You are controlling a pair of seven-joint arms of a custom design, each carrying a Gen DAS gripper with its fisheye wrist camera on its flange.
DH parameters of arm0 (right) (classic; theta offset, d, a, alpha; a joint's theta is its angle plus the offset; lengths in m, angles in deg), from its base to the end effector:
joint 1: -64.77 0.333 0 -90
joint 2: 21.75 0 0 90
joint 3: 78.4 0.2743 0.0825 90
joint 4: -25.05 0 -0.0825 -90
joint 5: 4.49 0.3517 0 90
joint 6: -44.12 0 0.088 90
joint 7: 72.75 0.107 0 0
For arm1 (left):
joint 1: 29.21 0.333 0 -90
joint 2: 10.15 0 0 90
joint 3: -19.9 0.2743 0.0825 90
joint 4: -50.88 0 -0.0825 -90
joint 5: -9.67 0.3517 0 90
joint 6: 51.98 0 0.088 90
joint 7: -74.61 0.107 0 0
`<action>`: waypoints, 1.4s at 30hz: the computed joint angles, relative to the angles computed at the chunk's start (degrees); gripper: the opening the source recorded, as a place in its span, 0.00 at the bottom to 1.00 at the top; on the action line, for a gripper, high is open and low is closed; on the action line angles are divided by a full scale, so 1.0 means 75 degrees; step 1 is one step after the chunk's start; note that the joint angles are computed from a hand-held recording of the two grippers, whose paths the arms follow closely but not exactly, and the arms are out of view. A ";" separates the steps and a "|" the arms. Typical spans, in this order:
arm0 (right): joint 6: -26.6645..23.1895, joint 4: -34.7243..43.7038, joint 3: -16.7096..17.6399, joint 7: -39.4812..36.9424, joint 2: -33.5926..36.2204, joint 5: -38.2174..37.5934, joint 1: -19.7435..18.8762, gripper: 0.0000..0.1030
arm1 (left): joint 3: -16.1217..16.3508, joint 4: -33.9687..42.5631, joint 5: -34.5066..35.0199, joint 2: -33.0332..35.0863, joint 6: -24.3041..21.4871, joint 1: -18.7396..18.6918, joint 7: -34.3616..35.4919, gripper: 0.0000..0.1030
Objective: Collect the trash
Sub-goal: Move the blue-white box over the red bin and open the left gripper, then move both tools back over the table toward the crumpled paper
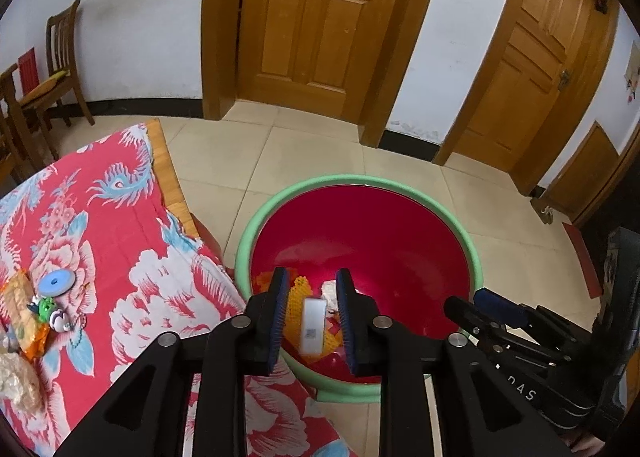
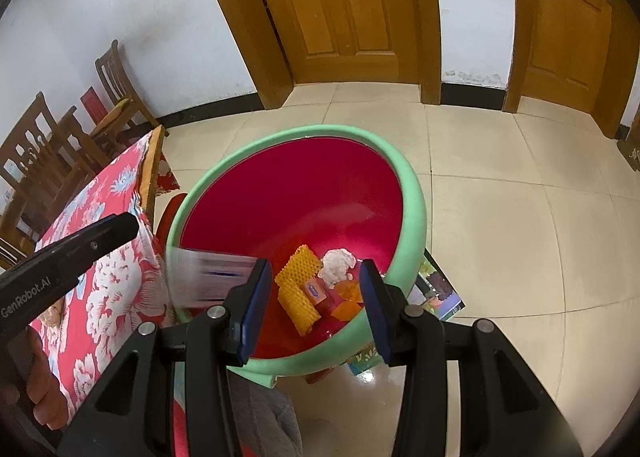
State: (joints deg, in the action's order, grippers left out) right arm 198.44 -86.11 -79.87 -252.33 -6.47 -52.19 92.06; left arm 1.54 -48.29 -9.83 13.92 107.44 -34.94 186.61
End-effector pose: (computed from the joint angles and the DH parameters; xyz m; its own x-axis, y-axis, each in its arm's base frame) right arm 0.5338 0.2863 0.3711 -0.3513 -0.9074 -0.2305 -0.6846 0.4169 -0.5979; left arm 0.6168 -0.2309 0.3996 -0.4882 -0.8541 0.1791 -0.7249 0.2826 -0.6282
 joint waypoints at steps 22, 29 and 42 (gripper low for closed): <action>0.0042 0.0413 0.0225 -0.0102 -0.0017 -0.0263 0.0270 0.54 | 0.0440 -0.1775 -0.0527 -0.1528 0.0620 0.0405 -0.0231 0.32; 0.0112 0.0914 0.0223 -0.0628 0.0326 0.0063 0.0475 0.54 | 0.0746 -0.2338 -0.0683 -0.1966 0.0830 0.0554 -0.0395 0.32; 0.0103 0.1894 0.0101 -0.1674 0.1019 0.0826 0.0939 0.54 | 0.1111 -0.2785 -0.0832 -0.2251 0.1203 0.0875 -0.0696 0.32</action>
State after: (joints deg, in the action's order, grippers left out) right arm 199.21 -71.90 -79.11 -264.89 1.18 -46.00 99.10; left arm 9.87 -69.17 -16.08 -2.96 116.46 -28.37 181.39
